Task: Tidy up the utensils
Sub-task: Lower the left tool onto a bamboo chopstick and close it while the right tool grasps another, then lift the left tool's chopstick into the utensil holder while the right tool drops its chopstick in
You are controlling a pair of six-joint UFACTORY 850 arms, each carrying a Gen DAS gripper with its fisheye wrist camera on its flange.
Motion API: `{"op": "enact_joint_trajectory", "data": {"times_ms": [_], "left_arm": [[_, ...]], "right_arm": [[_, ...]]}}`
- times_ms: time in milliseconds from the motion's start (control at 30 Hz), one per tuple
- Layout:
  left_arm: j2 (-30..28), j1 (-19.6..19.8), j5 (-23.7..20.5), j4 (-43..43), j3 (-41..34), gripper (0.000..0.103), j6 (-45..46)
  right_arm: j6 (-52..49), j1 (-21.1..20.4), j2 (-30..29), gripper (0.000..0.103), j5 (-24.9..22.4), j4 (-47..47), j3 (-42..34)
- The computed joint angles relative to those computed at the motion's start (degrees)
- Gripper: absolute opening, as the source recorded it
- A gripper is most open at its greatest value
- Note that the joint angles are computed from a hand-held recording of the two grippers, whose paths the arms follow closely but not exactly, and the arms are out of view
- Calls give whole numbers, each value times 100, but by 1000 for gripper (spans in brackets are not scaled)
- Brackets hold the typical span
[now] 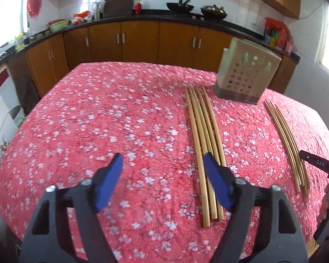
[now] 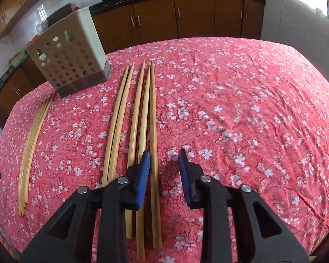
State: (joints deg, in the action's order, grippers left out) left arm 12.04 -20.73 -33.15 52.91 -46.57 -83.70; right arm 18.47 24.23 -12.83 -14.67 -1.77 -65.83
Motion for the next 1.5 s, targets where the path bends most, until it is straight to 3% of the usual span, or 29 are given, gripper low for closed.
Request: {"op": "enact_joint_trajectory", "data": {"times_ms": [167, 300, 400, 567, 867, 1100, 1267, 1500], "left_arm": [[-301, 146, 447, -484, -202, 54, 827], [-590, 267, 635, -1234, -398, 36, 1751], [-707, 292, 597, -1521, -481, 32, 2112], [-765, 293, 560, -1668, -506, 30, 2332], [-912, 343, 390, -1443, -580, 8, 2131], [-1106, 817, 278, -1070, -728, 8, 1865], [-1030, 1012, 528, -1083, -645, 11, 1903], [-678, 876, 576, -1141, -330, 11, 1891]], "right_arm": [[1088, 127, -10, 14, -4, -1361, 26], [1026, 90, 7, 10, 81, -1216, 71], [1072, 82, 51, 10, 89, -1292, 113], [1133, 79, 24, 10, 59, -1382, 73], [1253, 125, -26, 10, 135, -1633, 49], [2395, -8, -357, 8, 9, -2808, -319], [1863, -222, -448, 8, 172, -2017, -403], [1900, -191, -216, 8, 247, -2170, -103]]}}
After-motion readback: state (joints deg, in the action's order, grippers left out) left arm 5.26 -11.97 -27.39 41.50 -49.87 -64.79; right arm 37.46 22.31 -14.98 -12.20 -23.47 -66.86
